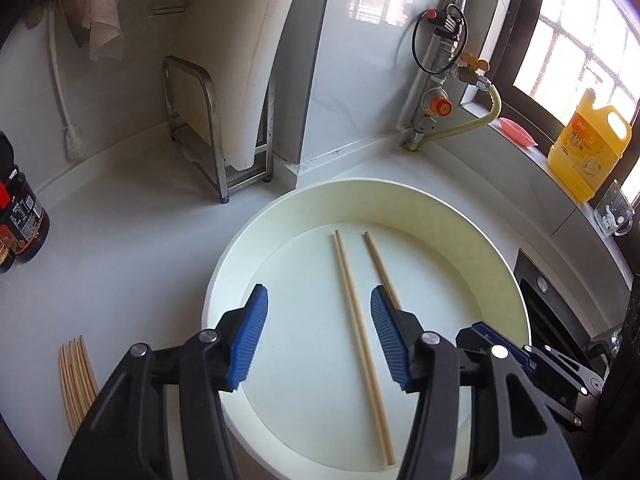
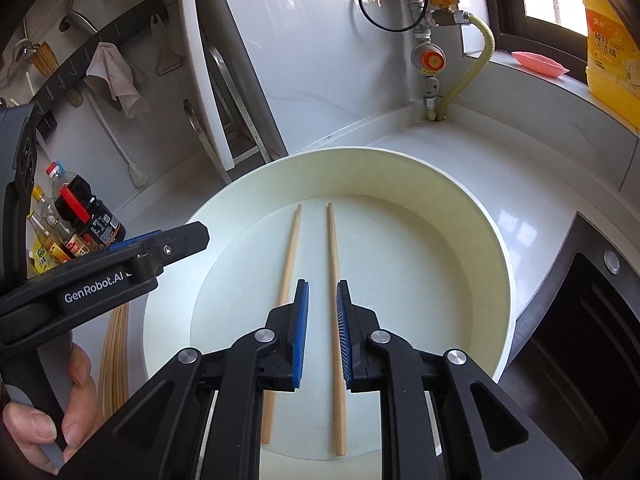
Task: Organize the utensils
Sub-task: 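Open the left tool over the basin while the right tool opens too, then return to the chopsticks and grasp one with each tool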
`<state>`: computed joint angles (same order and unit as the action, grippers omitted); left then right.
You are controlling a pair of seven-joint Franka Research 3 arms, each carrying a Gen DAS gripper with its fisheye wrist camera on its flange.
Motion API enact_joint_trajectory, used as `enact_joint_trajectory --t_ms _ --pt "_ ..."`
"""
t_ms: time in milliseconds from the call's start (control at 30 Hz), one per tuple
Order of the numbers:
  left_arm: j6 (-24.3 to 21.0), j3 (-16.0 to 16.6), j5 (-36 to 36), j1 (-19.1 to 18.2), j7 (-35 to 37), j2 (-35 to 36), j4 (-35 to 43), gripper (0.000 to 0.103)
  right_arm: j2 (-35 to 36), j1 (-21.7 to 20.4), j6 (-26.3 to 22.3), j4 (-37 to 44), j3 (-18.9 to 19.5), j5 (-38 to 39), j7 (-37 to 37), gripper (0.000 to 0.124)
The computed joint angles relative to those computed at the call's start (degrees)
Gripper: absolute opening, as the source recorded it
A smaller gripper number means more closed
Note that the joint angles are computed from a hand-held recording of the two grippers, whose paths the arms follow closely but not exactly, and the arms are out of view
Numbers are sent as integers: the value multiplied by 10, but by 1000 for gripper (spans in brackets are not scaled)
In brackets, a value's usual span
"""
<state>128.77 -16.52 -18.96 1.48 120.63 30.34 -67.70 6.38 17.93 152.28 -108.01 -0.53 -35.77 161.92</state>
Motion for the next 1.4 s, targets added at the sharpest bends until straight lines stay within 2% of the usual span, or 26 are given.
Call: enact_joint_trajectory --t_ms 200,333,467,533,867,1100,1200,1400 --pt "49 9 -22 32 19 -47 -82 53 3 8 5 13 5 -10 -4 14" --pt "94 23 -35 54 31 -86 -144 53 15 21 11 34 8 -12 -21 21" --pt "140 40 -49 74 40 -123 -202 53 31 40 16 62 9 -19 -39 21" --pt "157 48 -55 84 43 -138 -226 56 41 51 18 77 9 -18 -49 26" --pt "225 91 -48 113 49 -194 -337 62 100 102 39 146 8 51 -159 34" --pt "250 105 -95 136 82 -214 -385 67 166 137 15 222 11 131 -260 35" --pt "239 107 -102 142 93 -207 -382 67 197 150 -3 254 8 163 -294 35" --pt "229 99 -115 154 117 -173 -347 69 237 177 -27 294 -18 180 -302 35"
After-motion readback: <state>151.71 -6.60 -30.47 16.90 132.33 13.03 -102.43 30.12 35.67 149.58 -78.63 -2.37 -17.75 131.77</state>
